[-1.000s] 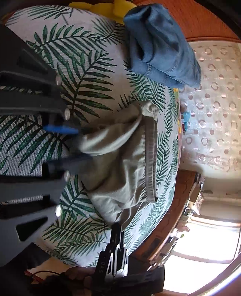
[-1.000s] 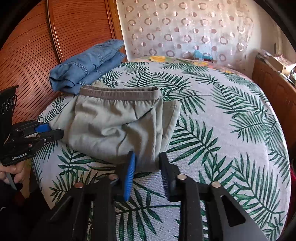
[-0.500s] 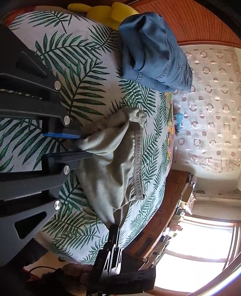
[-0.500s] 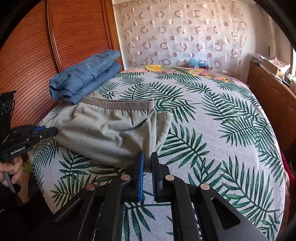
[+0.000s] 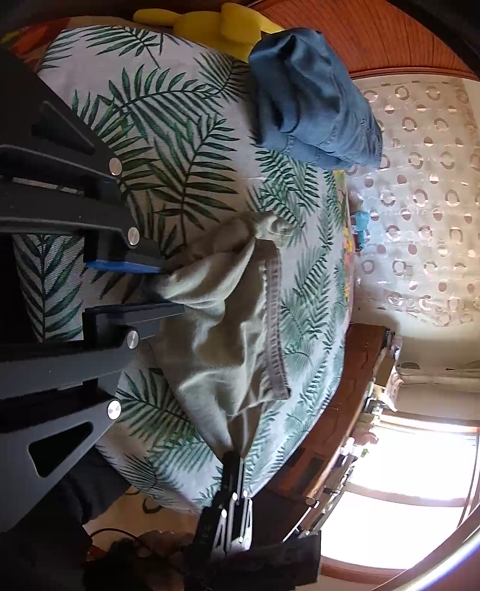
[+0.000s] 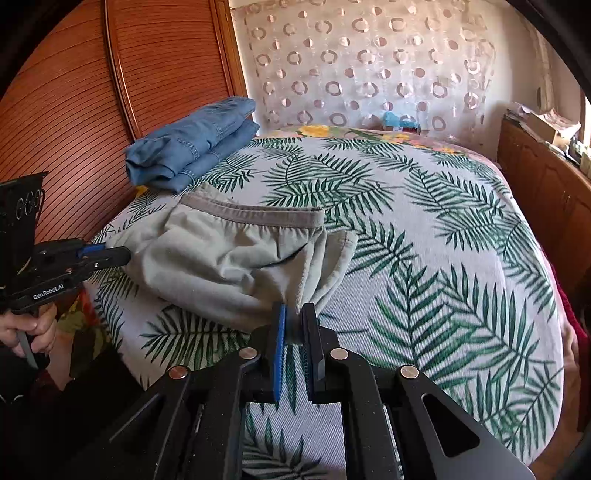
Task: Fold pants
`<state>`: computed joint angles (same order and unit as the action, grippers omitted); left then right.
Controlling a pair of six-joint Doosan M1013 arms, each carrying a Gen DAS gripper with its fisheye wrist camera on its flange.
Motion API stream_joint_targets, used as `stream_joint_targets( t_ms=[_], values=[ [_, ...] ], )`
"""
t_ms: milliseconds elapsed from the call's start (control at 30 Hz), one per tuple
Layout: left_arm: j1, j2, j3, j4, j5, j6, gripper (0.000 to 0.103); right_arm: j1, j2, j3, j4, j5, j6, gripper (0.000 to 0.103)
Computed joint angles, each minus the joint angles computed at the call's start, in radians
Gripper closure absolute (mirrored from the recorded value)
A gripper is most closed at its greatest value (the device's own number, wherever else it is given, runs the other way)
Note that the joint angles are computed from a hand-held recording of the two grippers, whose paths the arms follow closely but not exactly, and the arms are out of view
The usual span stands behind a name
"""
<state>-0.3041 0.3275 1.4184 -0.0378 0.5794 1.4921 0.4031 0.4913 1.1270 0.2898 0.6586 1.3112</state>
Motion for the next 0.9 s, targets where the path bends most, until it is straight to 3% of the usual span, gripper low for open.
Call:
stream_joint_targets(
  t_ms=[267,400,567,733,900],
  values=[
    [-0.002,0.012,-0.006,0.015,0.013,-0.029,0.077,0.009,-0.007,0.002,-0.044,-0.023,0.041,0.095],
    [-0.002,0.015,-0.005,0.01,0.015,-0.031,0.076,0.016,-0.01,-0.006,-0.097,-0.048,0.075,0.092],
    [-0.004,0.018,-0.007,0.009,0.021,-0.033,0.076,0.021,0.035,-0.083,-0.103,0.002,0.053,0.083],
    [-0.003,0.02,-0.006,0.003,0.022,-0.034,0.075,0.031,0.099,-0.158,-0.148,0.069,0.089,0.083],
    [0.0,0.022,-0.008,0.006,0.024,-0.042,0.062,0.035,0.114,-0.172,-0.18,0.067,0.106,0.081]
  ],
)
